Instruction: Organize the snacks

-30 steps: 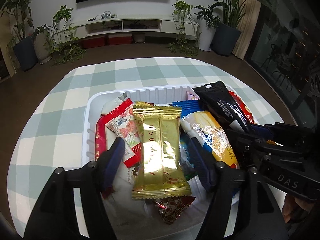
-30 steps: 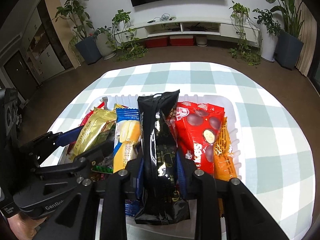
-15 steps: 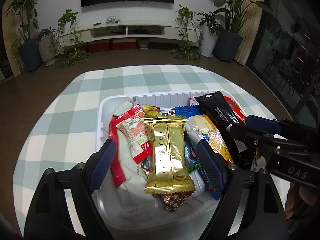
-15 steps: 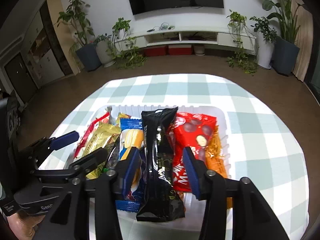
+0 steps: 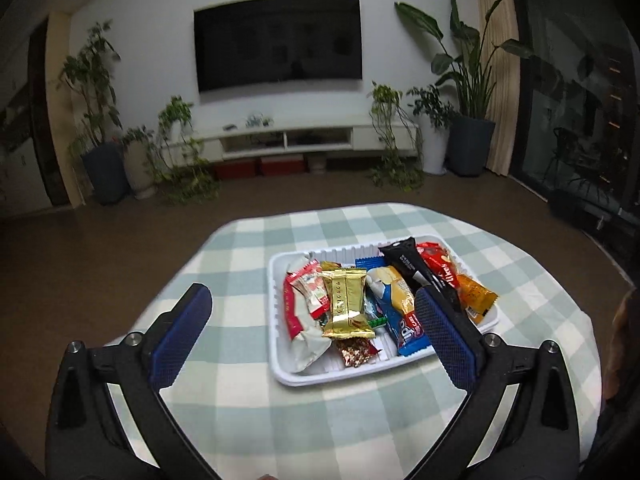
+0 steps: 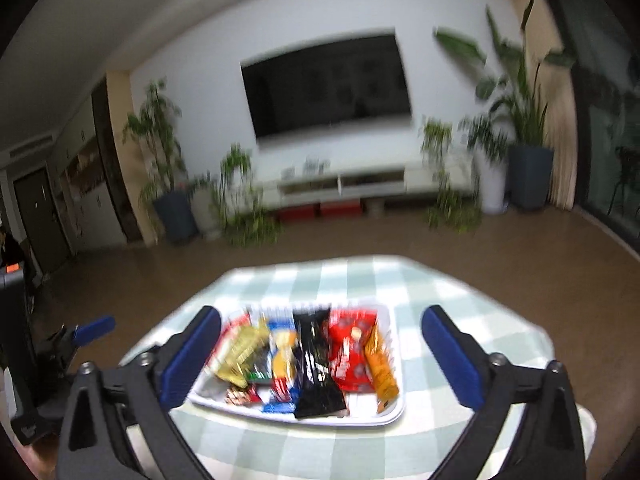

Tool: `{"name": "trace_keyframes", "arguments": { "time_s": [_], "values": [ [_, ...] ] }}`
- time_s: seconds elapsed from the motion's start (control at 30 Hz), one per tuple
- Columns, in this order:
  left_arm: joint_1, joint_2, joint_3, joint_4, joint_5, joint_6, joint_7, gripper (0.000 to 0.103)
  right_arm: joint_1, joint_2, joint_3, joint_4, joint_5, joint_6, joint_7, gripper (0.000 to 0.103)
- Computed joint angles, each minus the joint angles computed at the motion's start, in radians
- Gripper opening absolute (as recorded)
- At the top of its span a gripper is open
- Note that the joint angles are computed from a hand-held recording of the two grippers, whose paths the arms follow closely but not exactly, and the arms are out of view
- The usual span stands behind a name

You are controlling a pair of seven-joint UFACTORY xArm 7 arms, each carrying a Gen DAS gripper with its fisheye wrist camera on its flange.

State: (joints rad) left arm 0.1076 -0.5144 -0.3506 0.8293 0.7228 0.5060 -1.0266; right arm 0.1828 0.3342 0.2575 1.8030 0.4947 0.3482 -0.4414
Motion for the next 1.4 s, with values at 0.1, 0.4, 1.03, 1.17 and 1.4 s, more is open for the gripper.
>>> {"name": "trace_keyframes", "arguments": {
  "time_s": [0.1,0.4,1.03,1.17,1.4],
  "values": [
    [0.009,-0.129,-0.095,-0.018,0.031,0.134,-0.065,0.103,-0.073,-0.146,0.091,-0.158,0.214,-0.147,-0.205,0.103],
    [-0.067,-0.337,-0.300,0.052,-0.082,0.610,-0.108,0.103,0.019,-0.483,0.021,-0.391,0.747,-0.340,-0.712,0.103],
    [-0.305,-0.363,-0.254,-0.039,-0.367,0.671,-0.166,0.103,-0.125,-0.751,-0.012,-0.749,0.054,0.040,0.020,0.103],
    [-0.327,-0.364,-0.235,-0.059,-0.376,0.657,-0.180,0.103,-0.083,-0.769,-0.035,-0.785,-0.001,0.047,0.065,0.103],
    [-0.354,-0.373,-0.207,-0.096,-0.390,0.637,-0.191,0.103,-0.001,-0.771,-0.081,-0.808,-0.100,0.067,0.125,0.103]
  ]
}}
